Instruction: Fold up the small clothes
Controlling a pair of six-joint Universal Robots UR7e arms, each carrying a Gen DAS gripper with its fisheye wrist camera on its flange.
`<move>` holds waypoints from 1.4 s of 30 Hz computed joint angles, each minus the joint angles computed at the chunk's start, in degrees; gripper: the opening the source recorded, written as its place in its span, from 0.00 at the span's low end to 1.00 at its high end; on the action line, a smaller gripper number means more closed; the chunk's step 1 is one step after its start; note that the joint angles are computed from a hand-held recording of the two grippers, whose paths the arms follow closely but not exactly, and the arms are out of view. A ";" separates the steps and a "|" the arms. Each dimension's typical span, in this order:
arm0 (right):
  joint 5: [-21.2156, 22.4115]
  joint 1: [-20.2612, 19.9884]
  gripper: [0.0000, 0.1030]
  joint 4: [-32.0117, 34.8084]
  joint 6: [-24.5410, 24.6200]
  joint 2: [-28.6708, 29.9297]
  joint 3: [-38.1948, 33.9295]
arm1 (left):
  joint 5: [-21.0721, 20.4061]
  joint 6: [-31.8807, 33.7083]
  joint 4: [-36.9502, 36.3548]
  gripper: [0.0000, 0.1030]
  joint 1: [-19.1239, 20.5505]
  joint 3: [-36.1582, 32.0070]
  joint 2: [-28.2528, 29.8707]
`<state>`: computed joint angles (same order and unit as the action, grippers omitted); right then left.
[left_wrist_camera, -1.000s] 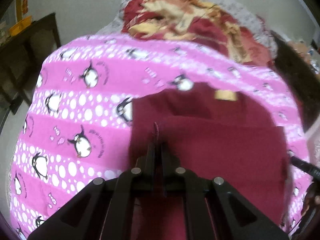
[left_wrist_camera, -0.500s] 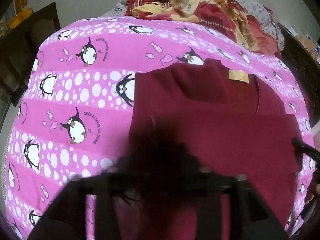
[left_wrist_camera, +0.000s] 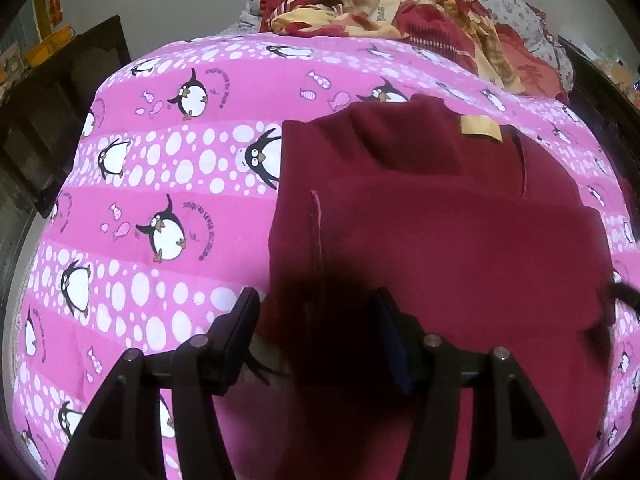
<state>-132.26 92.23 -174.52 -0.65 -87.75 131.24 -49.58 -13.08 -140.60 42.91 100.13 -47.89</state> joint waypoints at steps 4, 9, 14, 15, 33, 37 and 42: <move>-4.44 -0.64 0.50 0.31 -0.10 4.48 -0.47 | 0.27 0.13 -0.39 0.56 -1.09 1.98 -1.57; -5.97 1.88 0.50 3.08 3.48 3.29 -0.82 | 0.23 0.03 -0.79 0.59 -2.06 4.00 -3.45; -6.18 3.81 0.50 4.50 4.95 2.38 -0.29 | -0.15 -0.44 -0.84 0.60 -2.19 4.64 -4.22; -5.87 3.92 0.50 4.34 5.14 2.25 -0.17 | -0.32 -0.57 -0.72 0.60 -2.17 4.63 -4.29; -2.49 1.91 0.60 6.45 8.07 2.86 -1.41 | -1.54 -5.28 3.51 0.67 1.20 3.32 -3.92; -2.08 3.97 0.70 12.11 8.65 -1.44 0.06 | -1.45 -5.18 3.47 0.67 0.14 6.04 -6.78; -3.00 6.78 0.73 17.10 10.64 -7.56 4.32 | -3.29 -5.82 3.39 0.72 -1.15 10.64 -11.89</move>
